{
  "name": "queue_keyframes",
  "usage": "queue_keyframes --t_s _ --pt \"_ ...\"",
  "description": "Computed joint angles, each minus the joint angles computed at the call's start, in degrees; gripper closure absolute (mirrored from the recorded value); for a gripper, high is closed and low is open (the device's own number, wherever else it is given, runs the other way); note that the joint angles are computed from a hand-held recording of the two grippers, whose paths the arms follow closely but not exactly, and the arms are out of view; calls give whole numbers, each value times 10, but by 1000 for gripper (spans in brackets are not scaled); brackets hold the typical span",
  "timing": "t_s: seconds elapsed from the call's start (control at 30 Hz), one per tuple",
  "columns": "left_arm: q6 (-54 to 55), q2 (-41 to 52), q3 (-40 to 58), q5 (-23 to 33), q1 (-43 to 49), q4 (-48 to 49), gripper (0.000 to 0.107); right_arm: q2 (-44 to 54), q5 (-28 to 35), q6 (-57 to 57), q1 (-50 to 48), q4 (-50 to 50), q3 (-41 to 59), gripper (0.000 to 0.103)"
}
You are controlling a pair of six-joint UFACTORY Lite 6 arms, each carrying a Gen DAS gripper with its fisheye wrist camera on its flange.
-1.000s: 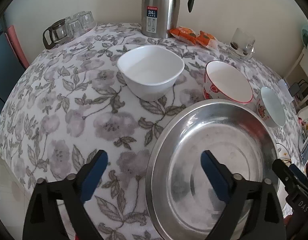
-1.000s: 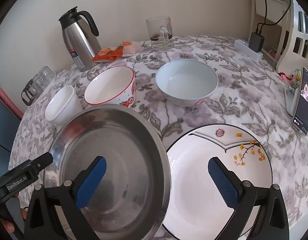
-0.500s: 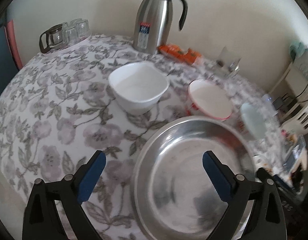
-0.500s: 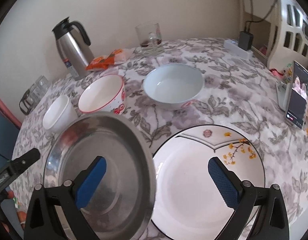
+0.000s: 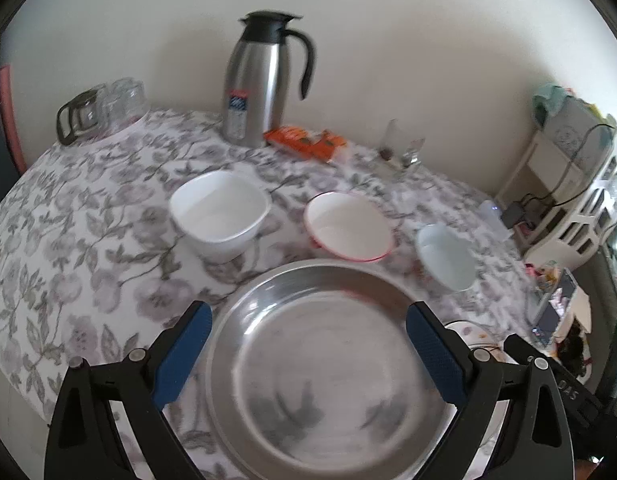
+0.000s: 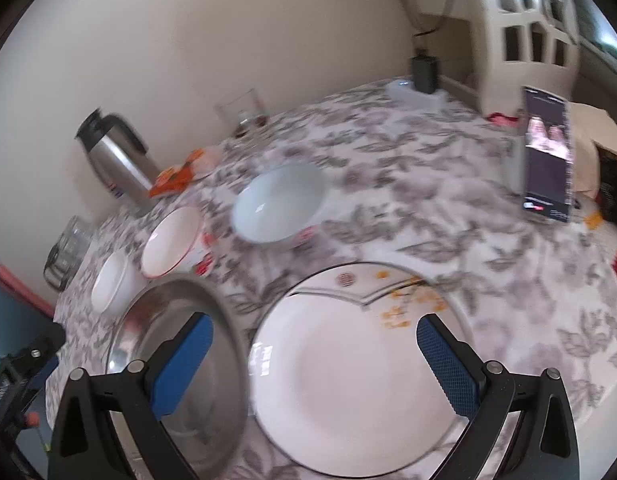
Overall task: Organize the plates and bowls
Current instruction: 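Move both tools to the white plate with yellow blossom print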
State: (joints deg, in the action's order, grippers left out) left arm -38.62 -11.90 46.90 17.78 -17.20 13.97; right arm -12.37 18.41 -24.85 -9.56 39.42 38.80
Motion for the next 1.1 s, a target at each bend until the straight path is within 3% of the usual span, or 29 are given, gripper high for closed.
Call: queue_keyframes --t_s 0.27,0.6,0.83,1.0,1.07,1.1 --pt "-133 44 85 54 -134 97 9 -11 77 -173 -145 90 14 0" --pt "-142 146 190 80 -259 38 10 31 160 -363 -295 175 36 0" --pt "-185 226 238 94 -333 55 10 82 193 -468 -346 226 29 0" --pt "-159 274 253 94 -346 -1 11 138 207 -516 -358 251 29 9" --pt "-158 290 258 93 -349 -17 15 161 203 -531 -357 259 30 21" --pt "-153 293 256 90 -348 -27 16 175 202 -535 -356 261 33 22"
